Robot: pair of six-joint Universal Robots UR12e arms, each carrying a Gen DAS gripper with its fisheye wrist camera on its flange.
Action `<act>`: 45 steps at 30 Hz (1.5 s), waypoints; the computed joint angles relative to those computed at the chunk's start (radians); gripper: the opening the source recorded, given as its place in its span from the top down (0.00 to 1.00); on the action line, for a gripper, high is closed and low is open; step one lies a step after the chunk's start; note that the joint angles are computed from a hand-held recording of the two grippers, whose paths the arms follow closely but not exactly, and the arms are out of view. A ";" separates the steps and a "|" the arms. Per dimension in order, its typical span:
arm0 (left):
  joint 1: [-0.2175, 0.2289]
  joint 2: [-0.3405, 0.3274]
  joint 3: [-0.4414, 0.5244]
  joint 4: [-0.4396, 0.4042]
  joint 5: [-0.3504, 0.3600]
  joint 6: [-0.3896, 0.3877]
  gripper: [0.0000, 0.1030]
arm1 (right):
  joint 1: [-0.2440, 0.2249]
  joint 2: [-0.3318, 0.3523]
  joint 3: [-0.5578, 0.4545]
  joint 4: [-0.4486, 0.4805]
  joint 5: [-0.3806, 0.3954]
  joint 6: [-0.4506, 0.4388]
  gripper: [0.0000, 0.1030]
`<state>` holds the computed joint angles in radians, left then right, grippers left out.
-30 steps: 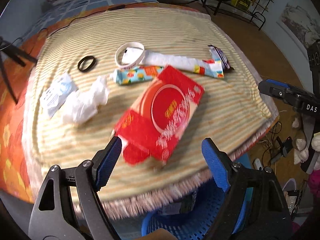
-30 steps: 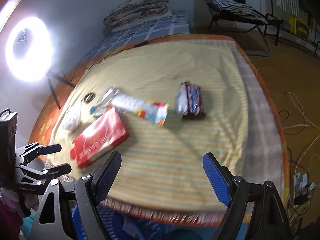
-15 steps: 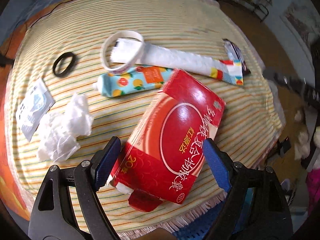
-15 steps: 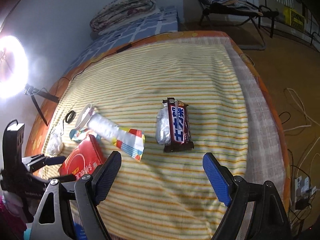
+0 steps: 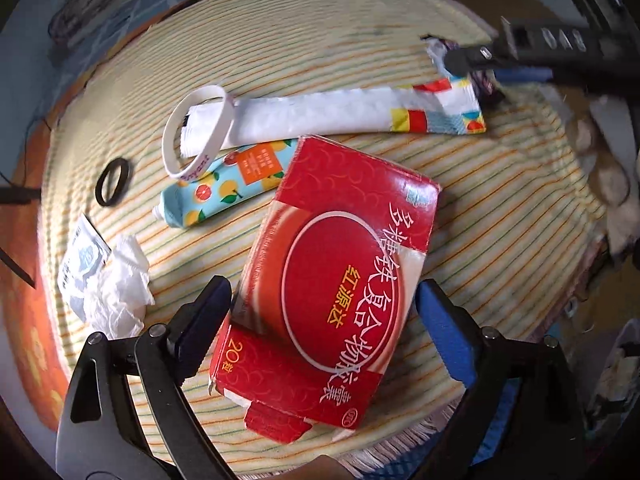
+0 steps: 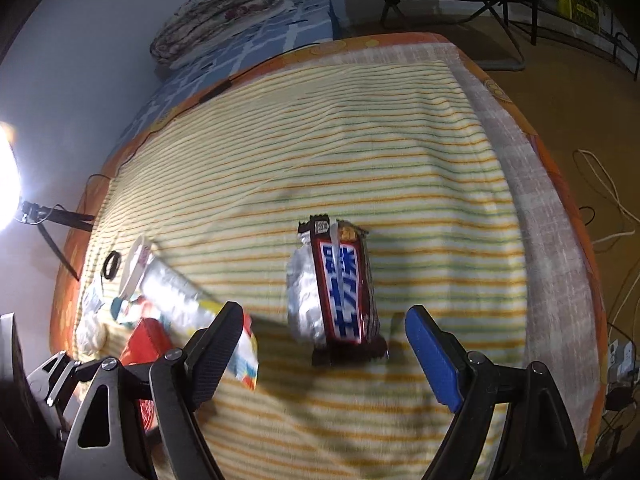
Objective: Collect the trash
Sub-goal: 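Grasp the red box with the left tool while the right tool grasps the chocolate bar, then carry the red box and chocolate bar over the wastebasket and release both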
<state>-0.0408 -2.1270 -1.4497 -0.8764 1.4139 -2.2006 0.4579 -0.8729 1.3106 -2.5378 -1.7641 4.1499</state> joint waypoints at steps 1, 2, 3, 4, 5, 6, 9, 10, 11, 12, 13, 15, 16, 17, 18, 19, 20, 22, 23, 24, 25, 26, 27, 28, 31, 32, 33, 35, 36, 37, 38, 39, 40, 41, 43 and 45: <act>-0.005 0.001 -0.011 0.024 0.010 0.002 0.07 | -0.001 0.006 -0.012 0.019 0.000 -0.006 0.18; -0.011 0.002 -0.022 0.051 0.020 0.000 0.07 | -0.003 0.012 -0.024 0.035 0.000 -0.011 0.20; -0.011 0.002 -0.025 0.059 0.021 0.000 0.07 | -0.004 0.017 -0.034 0.050 0.000 -0.017 0.22; -0.012 0.002 -0.027 0.067 0.019 -0.005 0.07 | -0.004 0.021 -0.042 0.063 0.001 -0.021 0.24; -0.012 0.003 -0.029 0.072 0.013 -0.013 0.07 | -0.005 0.026 -0.051 0.078 0.004 -0.027 0.27; -0.011 0.004 -0.032 0.076 0.006 -0.019 0.08 | -0.004 0.030 -0.063 0.100 -0.002 -0.035 0.28; 0.006 0.005 -0.033 0.082 -0.015 -0.019 0.09 | -0.001 0.035 -0.080 0.135 -0.018 -0.052 0.38; 0.011 0.009 -0.038 0.086 -0.022 -0.021 0.10 | -0.001 0.035 -0.082 0.142 -0.020 -0.053 0.41; 0.015 0.011 -0.041 0.092 -0.030 -0.028 0.10 | -0.001 0.034 -0.083 0.149 -0.024 -0.054 0.48; 0.018 0.013 -0.043 0.096 -0.037 -0.032 0.10 | -0.002 0.033 -0.083 0.152 -0.025 -0.055 0.56; 0.026 0.011 -0.039 0.094 -0.045 -0.028 0.11 | -0.003 0.032 -0.080 0.152 -0.026 -0.057 0.59; 0.033 0.016 -0.042 0.095 -0.056 -0.037 0.12 | -0.003 0.027 -0.071 0.140 -0.025 -0.061 0.73; 0.036 0.019 -0.044 0.095 -0.064 -0.041 0.12 | -0.004 0.025 -0.066 0.132 -0.023 -0.061 0.74; 0.038 0.020 -0.043 0.094 -0.071 -0.044 0.12 | -0.003 0.020 -0.057 0.116 -0.022 -0.060 0.76; 0.039 0.022 -0.044 0.095 -0.077 -0.046 0.13 | -0.002 0.018 -0.053 0.111 -0.025 -0.059 0.77; 0.042 0.026 -0.046 0.098 -0.085 -0.048 0.13 | 0.000 0.013 -0.047 0.103 -0.035 -0.057 0.77; 0.045 0.028 -0.047 0.098 -0.090 -0.048 0.14 | 0.003 0.010 -0.044 0.098 -0.044 -0.054 0.77; 0.053 0.036 -0.053 0.095 -0.103 -0.046 0.14 | 0.006 0.004 -0.035 0.083 -0.054 -0.052 0.78; 0.059 0.043 -0.059 0.098 -0.110 -0.046 0.14 | 0.008 -0.001 -0.029 0.071 -0.059 -0.053 0.78; 0.064 0.049 -0.064 0.098 -0.117 -0.045 0.15 | 0.009 -0.006 -0.025 0.065 -0.063 -0.053 0.79; 0.064 0.054 -0.069 0.101 -0.122 -0.050 0.15 | 0.012 -0.009 -0.022 0.059 -0.068 -0.054 0.79; 0.069 0.059 -0.072 0.100 -0.131 -0.054 0.15 | 0.014 -0.014 -0.017 0.050 -0.074 -0.057 0.79; 0.070 0.063 -0.074 0.100 -0.136 -0.057 0.15 | 0.017 -0.018 -0.014 0.043 -0.079 -0.060 0.79; 0.074 0.068 -0.076 0.098 -0.142 -0.061 0.15 | 0.021 -0.023 -0.011 0.036 -0.084 -0.064 0.79; 0.083 0.086 -0.087 0.088 -0.160 -0.069 0.15 | 0.029 -0.036 -0.001 0.006 -0.087 -0.074 0.79; 0.087 0.092 -0.091 0.086 -0.166 -0.069 0.15 | 0.033 -0.041 0.005 -0.009 -0.084 -0.079 0.79; 0.090 0.099 -0.097 0.087 -0.171 -0.067 0.15 | 0.037 -0.045 0.007 -0.018 -0.083 -0.084 0.79; 0.099 0.115 -0.115 0.092 -0.181 -0.059 0.15 | 0.046 -0.049 0.007 -0.028 -0.084 -0.102 0.79; 0.099 0.115 -0.113 0.092 -0.181 -0.059 0.15 | 0.052 -0.052 0.008 -0.034 -0.085 -0.109 0.79; 0.104 0.125 -0.123 0.094 -0.187 -0.055 0.15 | 0.058 -0.055 0.010 -0.041 -0.085 -0.115 0.79; 0.107 0.131 -0.131 0.095 -0.189 -0.054 0.15 | 0.062 -0.055 0.008 -0.046 -0.083 -0.119 0.79; 0.110 0.133 -0.132 0.094 -0.192 -0.052 0.15 | 0.067 -0.057 0.008 -0.050 -0.081 -0.123 0.79; 0.116 0.140 -0.140 0.096 -0.197 -0.050 0.15 | 0.071 -0.058 0.008 -0.053 -0.080 -0.127 0.79; 0.120 0.147 -0.148 0.097 -0.201 -0.049 0.15 | 0.076 -0.060 0.008 -0.058 -0.079 -0.131 0.79; 0.130 0.161 -0.161 0.097 -0.211 -0.053 0.15 | 0.086 -0.064 0.011 -0.067 -0.078 -0.139 0.79; 0.140 0.171 -0.173 0.096 -0.220 -0.056 0.15 | 0.098 -0.069 0.016 -0.080 -0.077 -0.148 0.79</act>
<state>0.0987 -1.9562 -1.6229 -0.7805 1.1935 -2.2563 0.5562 -0.9416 1.3264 -2.6173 -1.8411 4.0017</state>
